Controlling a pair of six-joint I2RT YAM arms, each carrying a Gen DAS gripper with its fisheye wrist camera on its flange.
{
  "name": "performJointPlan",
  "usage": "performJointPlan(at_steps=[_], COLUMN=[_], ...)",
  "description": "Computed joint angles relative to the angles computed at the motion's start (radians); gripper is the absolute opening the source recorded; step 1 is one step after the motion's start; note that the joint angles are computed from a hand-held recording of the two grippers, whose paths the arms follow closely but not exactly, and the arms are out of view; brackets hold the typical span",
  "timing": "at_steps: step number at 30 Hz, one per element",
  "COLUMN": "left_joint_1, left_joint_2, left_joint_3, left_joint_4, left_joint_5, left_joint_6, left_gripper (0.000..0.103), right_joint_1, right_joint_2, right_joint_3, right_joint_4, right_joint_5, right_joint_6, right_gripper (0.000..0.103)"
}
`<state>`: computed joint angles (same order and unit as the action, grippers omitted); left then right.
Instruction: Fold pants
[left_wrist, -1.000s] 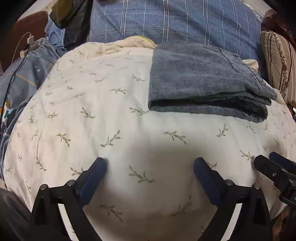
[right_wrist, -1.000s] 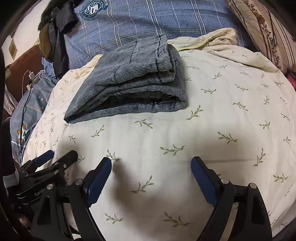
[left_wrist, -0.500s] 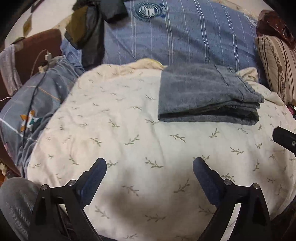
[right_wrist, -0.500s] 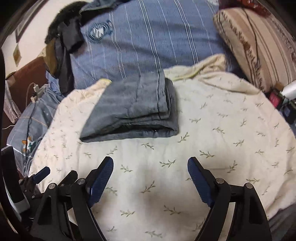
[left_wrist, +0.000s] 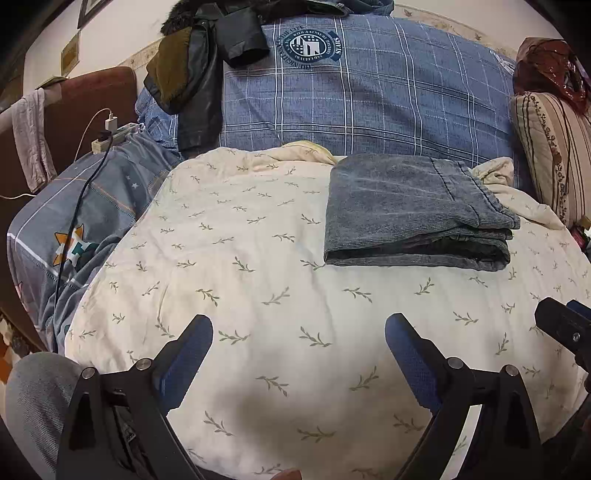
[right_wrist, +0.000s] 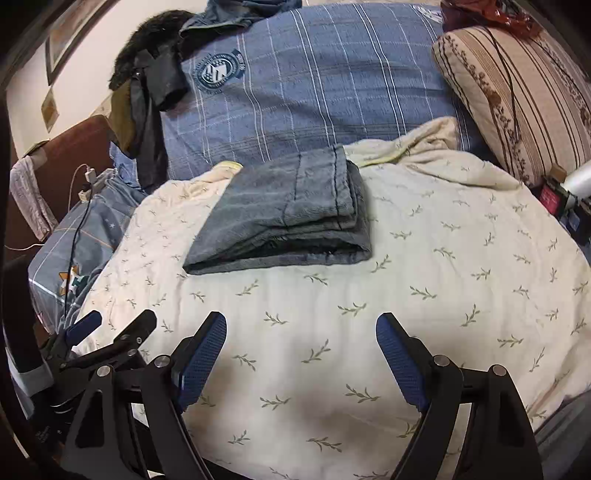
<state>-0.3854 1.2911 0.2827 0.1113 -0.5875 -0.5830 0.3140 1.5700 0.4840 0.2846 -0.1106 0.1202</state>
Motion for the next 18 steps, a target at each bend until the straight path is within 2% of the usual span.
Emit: performJointPlan(at_steps=[7, 18], left_joint_1=[0.042, -0.098], left_joint_2=[-0.019, -0.010], left_joint_3=[-0.013, -0.011], left_joint_4=[0.031, -0.006], left_joint_5=[0.050, -0.069], left_joint_6=[0.037, -0.049], left_gripper=[0.095, 0.095], right_joint_1=[-0.005, 0.034], right_joint_2=[0.019, 0.005], right_joint_3=[0.003, -0.003], right_joint_4=[-0.001, 0.006], right_joint_5=[0.024, 0.080], right_joint_6=[0.011, -0.026], right_gripper=[0.084, 0.084])
